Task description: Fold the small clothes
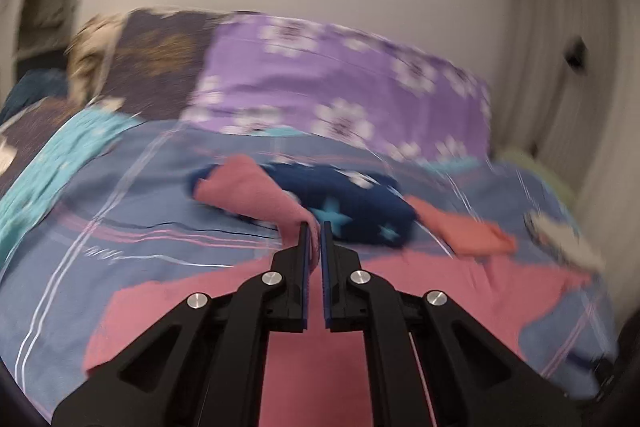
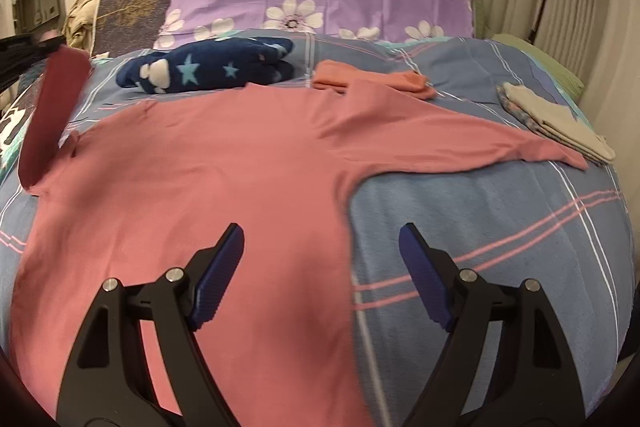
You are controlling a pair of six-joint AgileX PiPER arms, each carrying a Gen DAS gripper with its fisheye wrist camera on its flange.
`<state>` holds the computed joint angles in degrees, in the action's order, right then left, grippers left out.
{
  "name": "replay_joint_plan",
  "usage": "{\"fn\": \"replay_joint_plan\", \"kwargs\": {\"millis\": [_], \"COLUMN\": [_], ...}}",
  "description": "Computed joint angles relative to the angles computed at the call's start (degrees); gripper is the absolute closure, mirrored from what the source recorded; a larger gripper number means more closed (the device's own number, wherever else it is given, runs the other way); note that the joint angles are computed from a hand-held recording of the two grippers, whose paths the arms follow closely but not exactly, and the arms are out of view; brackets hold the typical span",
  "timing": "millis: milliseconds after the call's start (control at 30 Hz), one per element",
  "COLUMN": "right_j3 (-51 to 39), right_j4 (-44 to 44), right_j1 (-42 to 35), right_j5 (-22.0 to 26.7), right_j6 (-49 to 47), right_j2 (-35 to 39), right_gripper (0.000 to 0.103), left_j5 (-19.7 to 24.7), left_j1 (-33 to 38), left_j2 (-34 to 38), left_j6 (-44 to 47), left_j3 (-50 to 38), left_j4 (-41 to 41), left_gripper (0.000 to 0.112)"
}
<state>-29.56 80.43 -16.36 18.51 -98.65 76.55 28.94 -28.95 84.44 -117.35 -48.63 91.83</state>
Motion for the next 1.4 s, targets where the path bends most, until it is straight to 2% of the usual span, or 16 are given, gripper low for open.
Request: {"fn": "replay_joint_plan", "kwargs": {"millis": [100,133,200,267,367,433,500,633,733,933,967,1000,1033,1200,1300,1400], "right_j3": [-1.4,-2.0,-3.1,-5.4,-11.8,-17.9,-24.7,-36.3,-45.3,-55.5,-54.8,-54.4,-54.1,-47.2,-44.4,-46.0], "right_j4": [-3.6,-4.7,-6.2,-9.9,-17.8,-21.1,-22.6,-24.9,-28.3,-33.1,-34.4,-36.1,-35.5,-22.4,-21.7,-25.2], "right_j1": [-3.0,-3.9,-5.2,-6.2,-5.9,-4.1,-0.5,9.0,16.5,24.9,26.7,27.9,28.0,19.9,13.0,8.3], "right_j5": [2.0,2.8,4.4,7.9,17.9,24.6,28.9,29.9,27.3,22.4,19.5,18.0,18.8,26.3,27.2,28.0], "right_j6": [2.3,2.9,3.4,6.3,14.3,19.7,25.2,34.6,43.4,53.7,53.6,53.3,51.6,39.9,37.9,39.3], "right_j2": [1.3,1.8,2.8,4.9,9.7,14.5,19.5,28.0,34.9,43.9,43.3,42.7,42.1,30.6,24.7,26.4], "right_gripper": [0.022,0.022,0.022,0.026,0.049,0.059,0.06,0.057,0.048,0.033,0.049,0.094,0.099,0.102,0.102,0.101], "left_j5": [-0.6,-1.9,-3.2,-1.8,0.8,4.7,6.6,8.1,9.4,4.6,4.1,3.5,2.9,4.8,5.5,5.5], "left_j1": [-6.7,-7.8,-8.2,-9.2,-9.9,-10.8,-8.8,-4.4,-0.4,10.1,11.0,12.0,13.2,12.1,10.8,10.1], "left_j2": [10.9,12.6,13.6,12.4,6.9,3.8,2.9,0.0,-1.7,-1.3,-0.2,0.8,2.2,3.8,2.4,2.3], "left_j6": [7.7,8.4,6.7,4.8,3.2,3.3,5.6,7.7,6.0,4.1,3.9,4.4,5.5,4.2,3.5,3.1], "left_j3": [-7.3,-7.9,-7.0,-4.2,3.5,9.4,12.5,18.1,21.4,22.8,22.4,21.6,20.6,19.7,21.0,21.3], "left_j4": [-4.4,-5.3,-3.5,-2.6,-2.7,-3.5,-5.7,-11.0,-12.0,-9.5,-9.3,-9.5,-10.4,-10.4,-10.2,-9.7], "left_gripper": [0.096,0.086,0.077,0.071,0.062,0.059,0.057,0.055,0.053,0.048,0.048,0.048,0.048,0.045,0.045,0.044]}}
